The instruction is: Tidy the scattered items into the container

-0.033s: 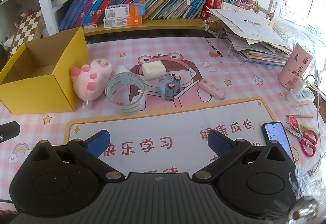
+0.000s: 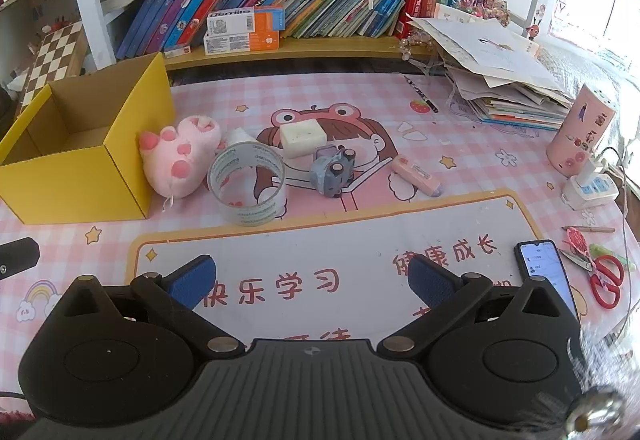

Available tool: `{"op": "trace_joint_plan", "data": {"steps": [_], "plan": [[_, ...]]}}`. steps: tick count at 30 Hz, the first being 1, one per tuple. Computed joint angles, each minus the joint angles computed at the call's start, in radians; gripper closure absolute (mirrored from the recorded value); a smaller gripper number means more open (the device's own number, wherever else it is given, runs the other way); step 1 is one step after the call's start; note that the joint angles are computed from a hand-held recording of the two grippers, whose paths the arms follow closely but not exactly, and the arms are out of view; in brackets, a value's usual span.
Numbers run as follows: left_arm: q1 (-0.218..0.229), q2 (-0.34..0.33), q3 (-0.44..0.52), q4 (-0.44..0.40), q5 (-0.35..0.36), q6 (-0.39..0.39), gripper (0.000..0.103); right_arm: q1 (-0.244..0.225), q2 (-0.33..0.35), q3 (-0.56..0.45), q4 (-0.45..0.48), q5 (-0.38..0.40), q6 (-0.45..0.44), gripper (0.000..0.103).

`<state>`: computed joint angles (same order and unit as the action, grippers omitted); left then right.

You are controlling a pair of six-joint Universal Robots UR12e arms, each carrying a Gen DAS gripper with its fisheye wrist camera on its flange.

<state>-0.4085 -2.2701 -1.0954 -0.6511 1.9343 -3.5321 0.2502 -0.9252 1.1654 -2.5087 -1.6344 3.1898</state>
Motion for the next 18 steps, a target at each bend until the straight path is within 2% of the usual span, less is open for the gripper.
{"op": "trace_joint_plan", "data": {"steps": [5, 6, 18], "plan": [[0.003, -0.008, 0.033, -0.054, -0.012, -0.029, 0.0, -0.002, -0.001, -0.002, 0.004, -0.005, -0.003, 0.0], [0.01, 0.003, 0.011, -0.026, -0.035, -0.043, 0.0, 0.0, -0.001, -0.002, 0.004, -0.007, -0.001, 0.0], [0.007, 0.003, 0.0, -0.022, -0.025, -0.042, 0.0, 0.007, 0.005, -0.004, -0.001, -0.013, -0.004, 0.0]]}}
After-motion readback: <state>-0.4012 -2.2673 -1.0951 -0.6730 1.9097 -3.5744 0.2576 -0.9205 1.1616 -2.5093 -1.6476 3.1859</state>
